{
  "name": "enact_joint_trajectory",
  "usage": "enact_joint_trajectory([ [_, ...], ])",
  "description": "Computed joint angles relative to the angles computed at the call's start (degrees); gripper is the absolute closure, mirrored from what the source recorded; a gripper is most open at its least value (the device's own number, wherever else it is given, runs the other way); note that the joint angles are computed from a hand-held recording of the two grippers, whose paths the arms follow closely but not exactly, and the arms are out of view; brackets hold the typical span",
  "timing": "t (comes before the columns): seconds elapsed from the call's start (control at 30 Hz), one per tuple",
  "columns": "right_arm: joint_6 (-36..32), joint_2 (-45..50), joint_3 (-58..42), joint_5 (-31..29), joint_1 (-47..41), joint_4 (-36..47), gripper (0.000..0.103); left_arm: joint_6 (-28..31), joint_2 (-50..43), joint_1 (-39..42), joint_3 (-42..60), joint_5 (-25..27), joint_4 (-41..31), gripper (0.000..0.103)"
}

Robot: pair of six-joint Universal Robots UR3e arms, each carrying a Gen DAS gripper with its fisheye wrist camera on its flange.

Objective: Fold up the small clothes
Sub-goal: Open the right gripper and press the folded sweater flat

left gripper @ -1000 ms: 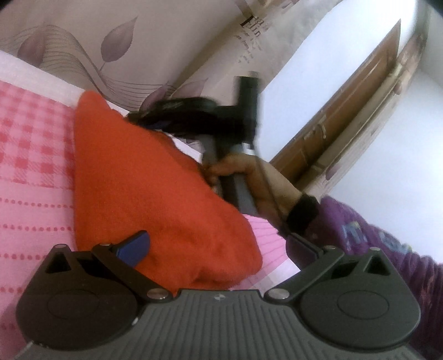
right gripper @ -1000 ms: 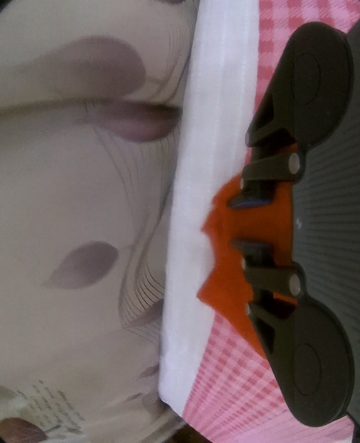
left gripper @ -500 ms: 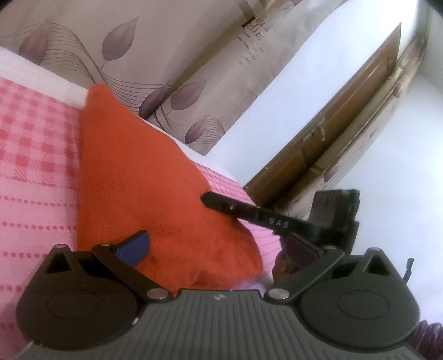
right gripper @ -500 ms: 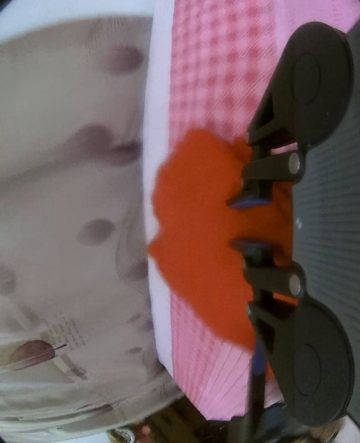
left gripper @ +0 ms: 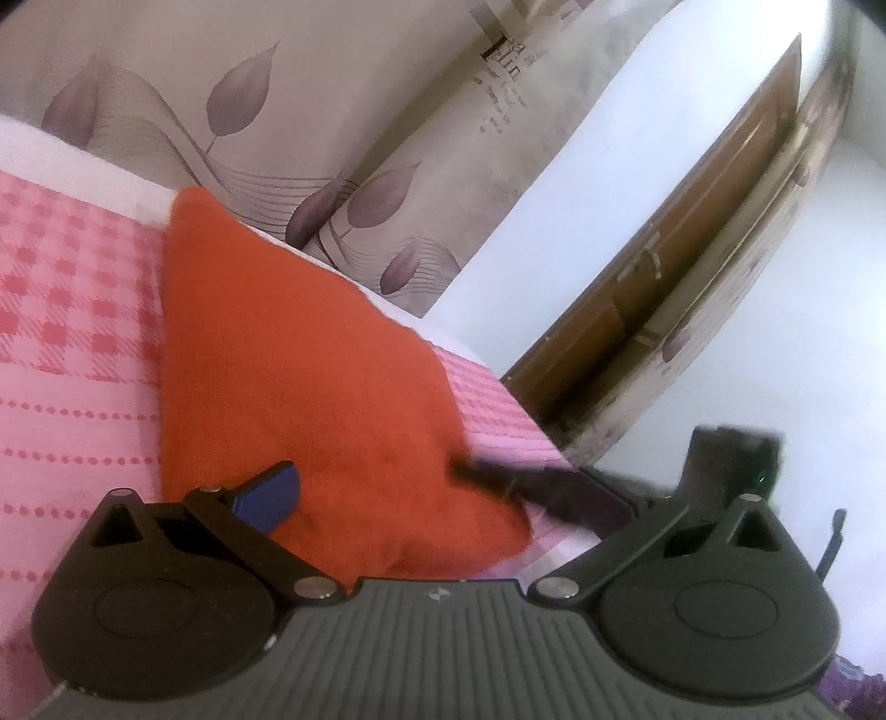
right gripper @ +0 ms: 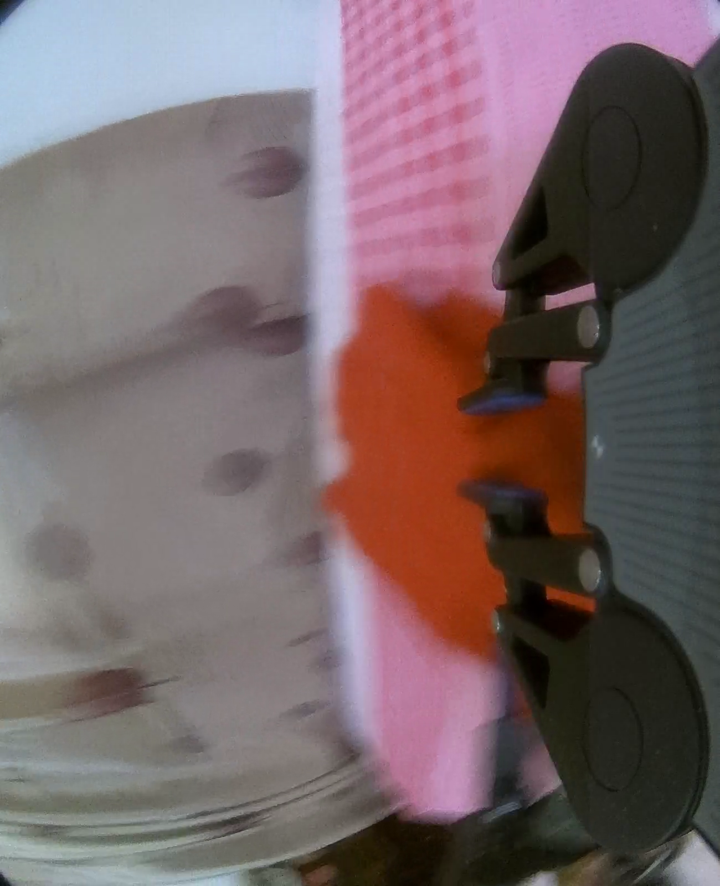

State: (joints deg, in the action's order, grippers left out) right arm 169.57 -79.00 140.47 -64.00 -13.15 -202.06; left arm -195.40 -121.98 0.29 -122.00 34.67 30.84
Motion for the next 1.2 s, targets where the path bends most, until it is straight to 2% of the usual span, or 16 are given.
enact_joint_trajectory([
  [0.03,1.1,0.9,1.2,-1.6,0.9,-1.9,0.076,0.7,0.7,-0.4,-0.2,1.0,-0.7,0.000],
  [0.07,0.4,0.8,2.3,0.4,-0.6,-3.4,0.075,1.4,1.5,-1.0,-0.4,2.3,-1.3,0.000],
  [0.1,0.3,0.5,1.9,-0.6,-0.2,-2.5,0.069,2.1,2.4,-1.7,-0.9,3.9,-1.4,0.000],
  [0.17,1.8,0.7,1.6,-0.7,-0.6,-2.4,0.064,3.4,4.0,-3.5,-1.7,7.9,-1.6,0.000],
  [0.2,3.2,0.3,1.5,-0.7,-0.9,-1.7,0.057,4.1,4.8,-4.5,-1.8,9.9,-2.0,0.000],
  [0.27,7.4,-0.9,3.1,-1.8,-1.2,-3.7,0.054,5.8,6.2,-6.8,-1.6,14.1,-3.6,0.000],
  [0.37,11.3,0.1,7.4,-3.4,1.1,-17.3,0.054,7.8,7.2,-9.2,-0.8,18.4,-5.7,0.000],
  [0.43,11.6,0.7,8.5,-3.7,2.8,-21.8,0.054,8.6,7.4,-10.5,0.1,20.4,-6.8,0.000],
  [0.53,9.9,1.3,7.6,-3.6,4.3,-18.7,0.055,9.0,7.4,-10.9,-0.1,21.3,-6.6,0.000],
  [0.6,9.0,0.4,5.9,-7.2,5.8,-11.1,0.054,8.8,7.2,-10.8,-0.1,21.4,-6.2,0.000],
  [0.63,9.5,-1.0,5.2,-6.4,4.7,-6.4,0.054,8.9,7.3,-10.9,-0.4,21.5,-6.0,0.000],
  [0.7,10.7,-2.3,4.5,-6.4,4.0,-3.3,0.055,9.1,7.2,-11.3,-0.2,22.3,-6.0,0.000],
  [1.2,11.8,-0.2,5.1,-7.0,4.4,-7.0,0.051,10.5,7.8,-13.1,0.2,26.1,-7.0,0.000],
])
